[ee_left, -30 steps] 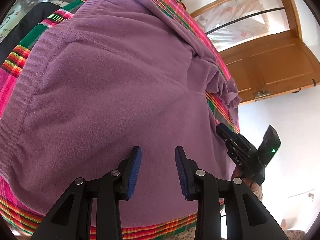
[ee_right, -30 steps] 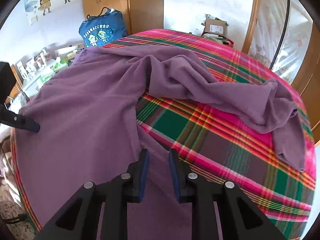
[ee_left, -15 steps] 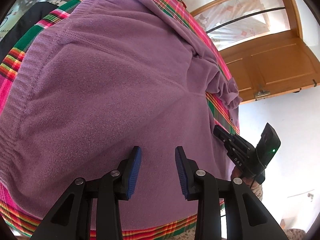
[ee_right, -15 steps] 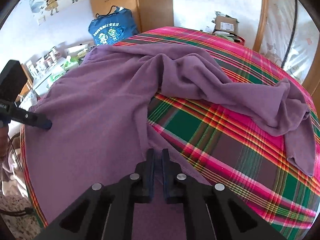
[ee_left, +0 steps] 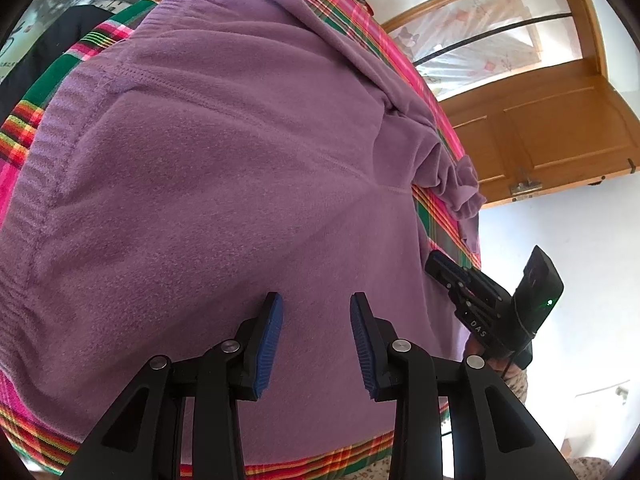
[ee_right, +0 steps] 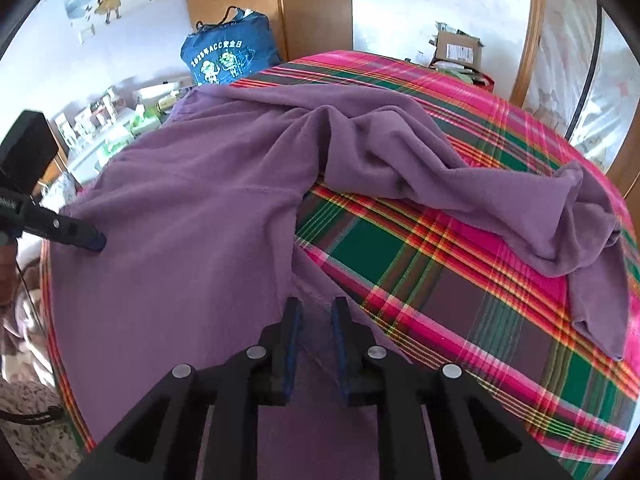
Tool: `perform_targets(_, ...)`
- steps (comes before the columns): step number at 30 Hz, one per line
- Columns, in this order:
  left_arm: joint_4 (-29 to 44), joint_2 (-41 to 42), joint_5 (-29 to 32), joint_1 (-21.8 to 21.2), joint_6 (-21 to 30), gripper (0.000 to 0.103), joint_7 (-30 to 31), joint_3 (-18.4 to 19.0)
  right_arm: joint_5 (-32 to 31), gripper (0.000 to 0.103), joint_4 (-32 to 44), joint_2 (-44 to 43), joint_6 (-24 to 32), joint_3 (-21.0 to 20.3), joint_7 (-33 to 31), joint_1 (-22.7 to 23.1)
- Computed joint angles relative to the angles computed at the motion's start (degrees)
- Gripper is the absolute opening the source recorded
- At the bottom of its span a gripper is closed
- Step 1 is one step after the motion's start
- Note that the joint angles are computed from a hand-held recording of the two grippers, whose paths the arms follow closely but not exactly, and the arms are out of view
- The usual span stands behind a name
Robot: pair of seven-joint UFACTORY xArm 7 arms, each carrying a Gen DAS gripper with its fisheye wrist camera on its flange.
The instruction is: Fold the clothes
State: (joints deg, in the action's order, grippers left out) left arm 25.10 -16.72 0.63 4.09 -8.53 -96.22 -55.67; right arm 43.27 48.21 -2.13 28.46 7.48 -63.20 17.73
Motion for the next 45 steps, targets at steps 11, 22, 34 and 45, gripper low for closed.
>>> perform_targets(11, 0.6, -0.1, 0.9, -0.9, 1.7, 0.036, -1.1, 1.1, 4.0, 0.048, 1.7, 0.7, 5.5, -0.5, -4.5, -0.3)
perform_targets(22, 0.0, -1.4, 3.3, -2.7, 3.1, 0.036, -4.9, 3.1, 5.1, 0.024, 3.7, 2.1, 8.3, -0.5, -3.4, -2.6)
perform_targets(34, 0.4, -1.5, 5.8, -3.0, 4.0, 0.036, -6.9, 4.0, 5.4, 0.002, 5.2, 3.4, 9.1, 0.1, -0.1, -4.5)
perform_targets(45, 0.4, -1.4, 6.2, -1.9, 3.3, 0.036, -7.3, 3.1, 5.2, 0.002, 2.9, 2.9, -1.9, 0.8, 2.0, -2.7)
